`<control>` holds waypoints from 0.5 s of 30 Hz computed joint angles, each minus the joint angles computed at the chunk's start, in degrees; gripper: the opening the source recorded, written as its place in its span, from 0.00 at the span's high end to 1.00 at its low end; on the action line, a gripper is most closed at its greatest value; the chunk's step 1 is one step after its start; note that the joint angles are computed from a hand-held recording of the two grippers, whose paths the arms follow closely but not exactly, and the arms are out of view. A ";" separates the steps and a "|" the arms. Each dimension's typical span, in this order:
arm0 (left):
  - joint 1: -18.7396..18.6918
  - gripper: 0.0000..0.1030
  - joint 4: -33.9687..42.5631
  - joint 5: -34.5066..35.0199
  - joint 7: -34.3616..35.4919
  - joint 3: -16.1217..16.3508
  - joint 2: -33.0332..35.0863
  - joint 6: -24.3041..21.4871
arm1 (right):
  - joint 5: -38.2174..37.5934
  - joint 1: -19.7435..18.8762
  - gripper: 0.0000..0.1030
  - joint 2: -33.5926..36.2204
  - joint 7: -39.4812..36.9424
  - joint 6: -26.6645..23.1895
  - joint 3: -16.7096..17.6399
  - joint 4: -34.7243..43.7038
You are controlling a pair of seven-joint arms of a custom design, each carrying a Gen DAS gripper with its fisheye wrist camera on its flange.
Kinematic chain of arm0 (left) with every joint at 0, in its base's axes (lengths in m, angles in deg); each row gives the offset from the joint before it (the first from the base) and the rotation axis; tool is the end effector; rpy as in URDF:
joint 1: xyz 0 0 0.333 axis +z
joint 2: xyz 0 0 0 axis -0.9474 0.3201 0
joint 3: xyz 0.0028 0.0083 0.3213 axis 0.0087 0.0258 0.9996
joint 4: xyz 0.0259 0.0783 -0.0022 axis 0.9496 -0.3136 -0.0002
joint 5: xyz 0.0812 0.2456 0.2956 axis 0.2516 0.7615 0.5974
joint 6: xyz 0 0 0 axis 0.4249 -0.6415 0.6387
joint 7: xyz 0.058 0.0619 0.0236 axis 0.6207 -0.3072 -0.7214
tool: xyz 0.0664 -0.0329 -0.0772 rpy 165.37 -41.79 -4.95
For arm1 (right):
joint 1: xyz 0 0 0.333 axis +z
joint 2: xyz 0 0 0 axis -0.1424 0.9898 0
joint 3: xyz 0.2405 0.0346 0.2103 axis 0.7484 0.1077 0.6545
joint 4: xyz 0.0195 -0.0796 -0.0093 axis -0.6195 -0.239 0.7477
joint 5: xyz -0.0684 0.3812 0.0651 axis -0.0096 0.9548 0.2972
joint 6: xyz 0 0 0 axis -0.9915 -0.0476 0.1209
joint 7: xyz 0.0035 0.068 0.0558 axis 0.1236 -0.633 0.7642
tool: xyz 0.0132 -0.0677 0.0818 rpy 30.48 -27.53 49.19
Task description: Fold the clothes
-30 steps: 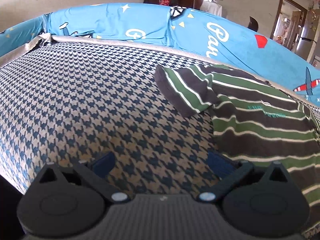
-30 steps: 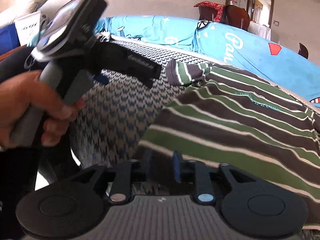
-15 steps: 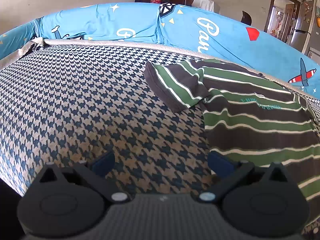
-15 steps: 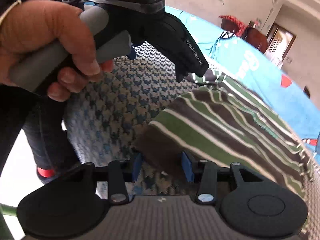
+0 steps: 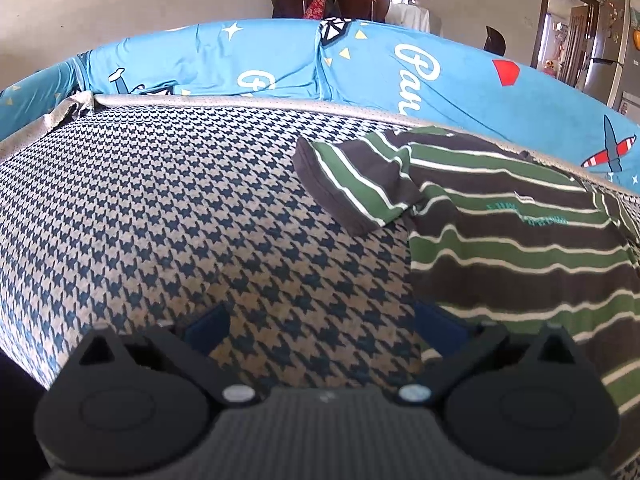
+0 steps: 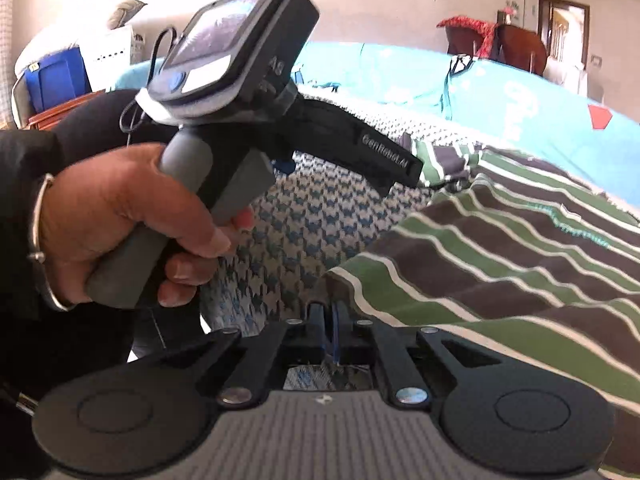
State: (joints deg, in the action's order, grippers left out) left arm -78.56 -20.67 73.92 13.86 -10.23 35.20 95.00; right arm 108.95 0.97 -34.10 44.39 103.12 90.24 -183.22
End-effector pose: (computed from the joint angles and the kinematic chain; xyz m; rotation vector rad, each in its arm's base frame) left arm 0.7581 -0.2016 0.4840 -1.7194 1.8198 -0.8513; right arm 0.6295 0.1299 0.4235 -2.0467 1.0625 -0.6076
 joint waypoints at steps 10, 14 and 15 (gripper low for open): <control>-0.22 0.00 -1.30 -0.91 3.09 -1.79 -0.61 1.00 | 3.35 -0.12 0.86 -1.55 4.85 3.15 -1.34 -0.41; -0.14 0.00 -1.11 -1.83 5.43 -2.87 -0.36 0.81 | -1.07 0.84 0.81 -1.34 12.94 8.35 -3.12 -1.20; 0.24 0.00 -1.04 -2.54 6.77 -3.68 -0.23 0.61 | -3.39 1.48 0.80 -1.34 16.28 9.41 -4.02 -1.64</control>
